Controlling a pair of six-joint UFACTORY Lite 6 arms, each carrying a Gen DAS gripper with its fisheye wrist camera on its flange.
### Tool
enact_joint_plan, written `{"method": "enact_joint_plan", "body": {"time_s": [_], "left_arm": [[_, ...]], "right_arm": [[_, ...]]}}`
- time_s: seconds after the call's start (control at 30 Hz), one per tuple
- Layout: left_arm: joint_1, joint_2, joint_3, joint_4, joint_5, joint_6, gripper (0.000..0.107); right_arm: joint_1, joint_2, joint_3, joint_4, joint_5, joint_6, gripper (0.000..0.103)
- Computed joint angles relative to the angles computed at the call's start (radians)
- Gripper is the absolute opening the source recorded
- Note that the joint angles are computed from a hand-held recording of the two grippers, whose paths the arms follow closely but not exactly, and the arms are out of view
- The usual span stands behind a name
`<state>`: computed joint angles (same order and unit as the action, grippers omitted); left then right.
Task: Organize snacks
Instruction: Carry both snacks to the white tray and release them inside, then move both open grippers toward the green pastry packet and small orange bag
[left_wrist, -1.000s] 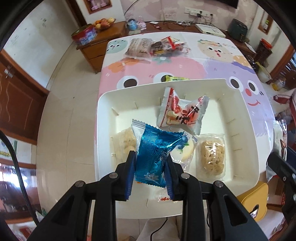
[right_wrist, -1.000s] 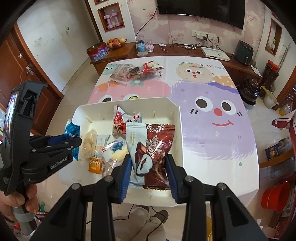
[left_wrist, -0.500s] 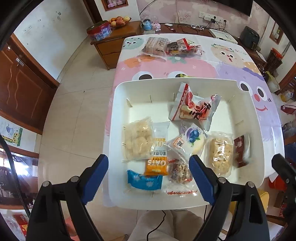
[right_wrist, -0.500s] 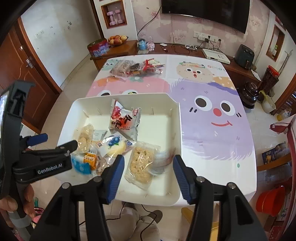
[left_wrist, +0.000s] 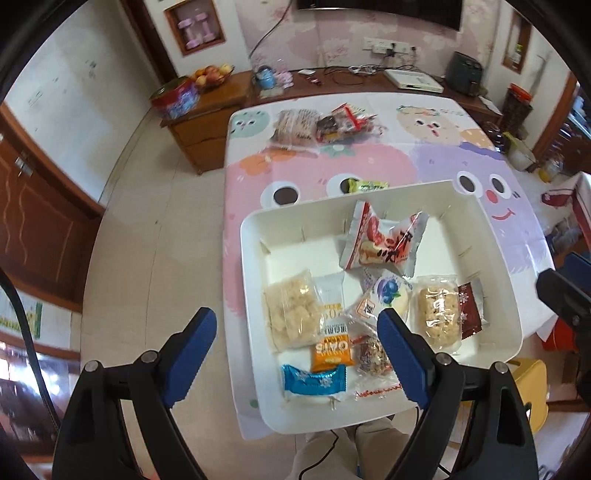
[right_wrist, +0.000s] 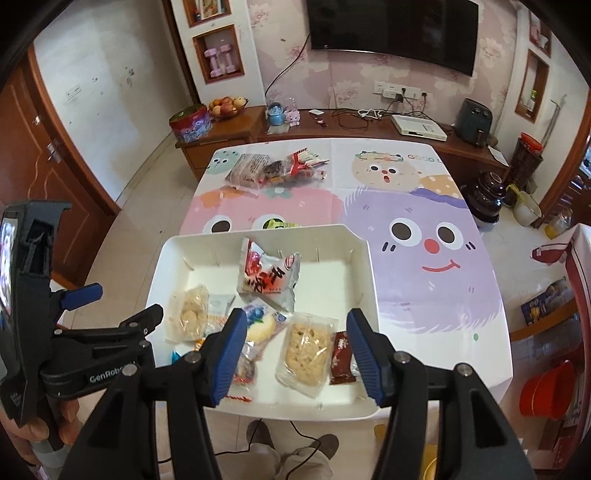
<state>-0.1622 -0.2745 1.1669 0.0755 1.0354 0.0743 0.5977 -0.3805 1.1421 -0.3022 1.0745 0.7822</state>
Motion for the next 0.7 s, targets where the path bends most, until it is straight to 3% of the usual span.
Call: {"method": "enact_joint_plan", "body": {"time_s": [0.2, 0.43, 0.7], "left_arm": [[0.127, 0.037, 0.105, -0.147, -0.001, 0.259, 0.088], [0.326, 0.111, 0.275, -0.383, 0.076, 0.553, 0.088], [0.406, 0.191, 0.450, -0.499, 0.110, 0.652, 0.093]], "right_arm": [[0.090, 0.102, 0.100, -0.079, 0.062, 0.143, 0.057], [0.174, 0.217, 0.261, -0.164, 0.159, 0.253, 0.057], [0.180, 0.313, 0.480, -0.194, 0.266, 0.191, 0.057]]}}
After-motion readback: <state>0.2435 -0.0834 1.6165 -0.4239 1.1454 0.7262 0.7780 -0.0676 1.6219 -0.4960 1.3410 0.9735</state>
